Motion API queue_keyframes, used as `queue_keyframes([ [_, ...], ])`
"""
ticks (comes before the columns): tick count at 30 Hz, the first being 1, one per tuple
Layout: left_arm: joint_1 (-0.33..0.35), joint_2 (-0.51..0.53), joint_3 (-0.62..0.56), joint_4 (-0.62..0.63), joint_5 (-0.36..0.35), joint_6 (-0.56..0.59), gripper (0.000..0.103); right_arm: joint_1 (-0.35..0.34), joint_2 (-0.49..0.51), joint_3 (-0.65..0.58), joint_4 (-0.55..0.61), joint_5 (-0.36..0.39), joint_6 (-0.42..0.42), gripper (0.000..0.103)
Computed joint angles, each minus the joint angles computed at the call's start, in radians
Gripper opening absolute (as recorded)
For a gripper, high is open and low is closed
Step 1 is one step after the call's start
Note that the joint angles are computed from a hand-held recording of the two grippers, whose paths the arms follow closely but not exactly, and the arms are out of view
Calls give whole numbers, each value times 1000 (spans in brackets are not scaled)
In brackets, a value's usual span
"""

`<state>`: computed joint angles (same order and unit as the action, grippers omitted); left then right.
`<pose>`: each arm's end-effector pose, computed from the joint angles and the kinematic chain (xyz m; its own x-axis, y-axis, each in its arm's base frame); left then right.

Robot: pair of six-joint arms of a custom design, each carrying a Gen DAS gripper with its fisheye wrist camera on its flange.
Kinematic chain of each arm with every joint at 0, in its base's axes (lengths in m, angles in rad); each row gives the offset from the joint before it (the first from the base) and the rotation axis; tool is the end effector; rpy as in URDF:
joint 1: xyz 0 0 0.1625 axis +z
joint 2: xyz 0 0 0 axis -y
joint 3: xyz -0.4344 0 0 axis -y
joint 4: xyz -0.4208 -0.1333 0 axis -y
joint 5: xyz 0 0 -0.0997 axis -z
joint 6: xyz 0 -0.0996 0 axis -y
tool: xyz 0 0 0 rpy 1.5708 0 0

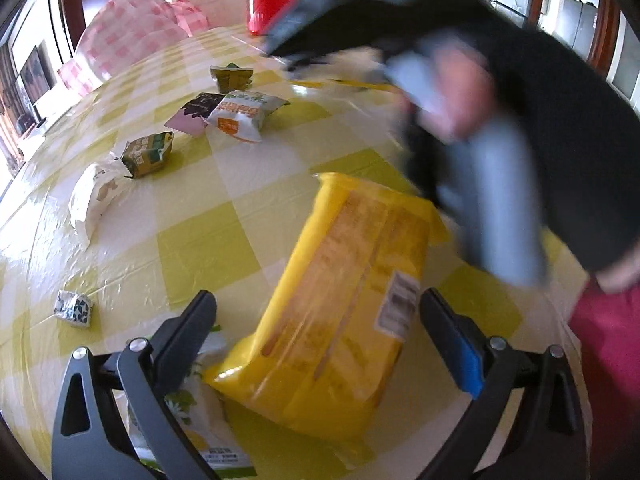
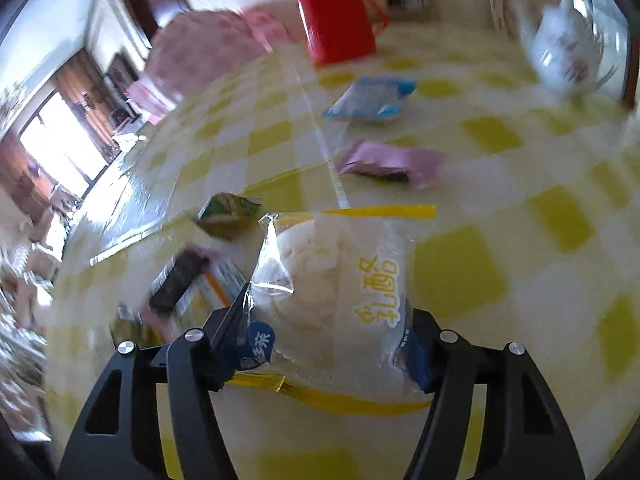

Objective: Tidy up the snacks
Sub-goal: 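Grasp the white round bun bag with the right gripper while the left regrasps the yellow cake, then carry the yellow cake and white bun bag over the purple-rimmed bin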

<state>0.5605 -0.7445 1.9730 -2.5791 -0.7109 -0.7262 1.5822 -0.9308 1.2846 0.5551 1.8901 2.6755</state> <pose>-0.3496 -0.4659 -0.0247 -0.7034 0.1345 -0.6979 0.4808 0.8133 -0.3277 0.1093 -0.6324 0.2293 -0.8460 -0.1918 0.4974 -0.4357 0.7865 -0.4378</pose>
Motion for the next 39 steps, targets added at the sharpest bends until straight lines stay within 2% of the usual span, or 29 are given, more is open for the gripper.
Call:
queue_keyframes([
  [3, -4, 3, 2, -23, -4, 11, 96, -72, -152, 149, -50, -120, -36, 64],
  [5, -3, 1, 8, -44, -4, 15, 90, -104, -211, 195, -63, -158, -25, 64],
  [7, -7, -4, 24, -93, -7, 37, 69, -146, -298, 271, -89, -212, -13, 64],
  [8, -7, -7, 36, -138, -14, 61, 49, -161, -332, 303, -107, -231, -8, 64],
  [12, 0, -18, 50, -191, -26, 77, 48, -224, -473, 444, -166, -308, 4, 64],
  [15, -18, -12, 55, -211, 29, 81, 48, -249, -551, 522, -204, -366, -34, 64],
  [19, -38, -38, 104, -290, 87, 16, 48, -304, -690, 650, -255, -511, -124, 64],
  [24, -73, -56, 162, -410, 121, -17, 48, -383, -791, 738, -227, -646, -185, 64],
  [27, -108, -63, 187, -437, 139, -41, 48, -420, -821, 766, -199, -709, -215, 64],
  [33, -172, -75, 219, -391, 162, -110, 48, -461, -864, 817, -169, -729, -259, 64],
  [39, -217, -133, 258, -227, 180, -256, 48, -490, -897, 859, -137, -763, -323, 64],
])
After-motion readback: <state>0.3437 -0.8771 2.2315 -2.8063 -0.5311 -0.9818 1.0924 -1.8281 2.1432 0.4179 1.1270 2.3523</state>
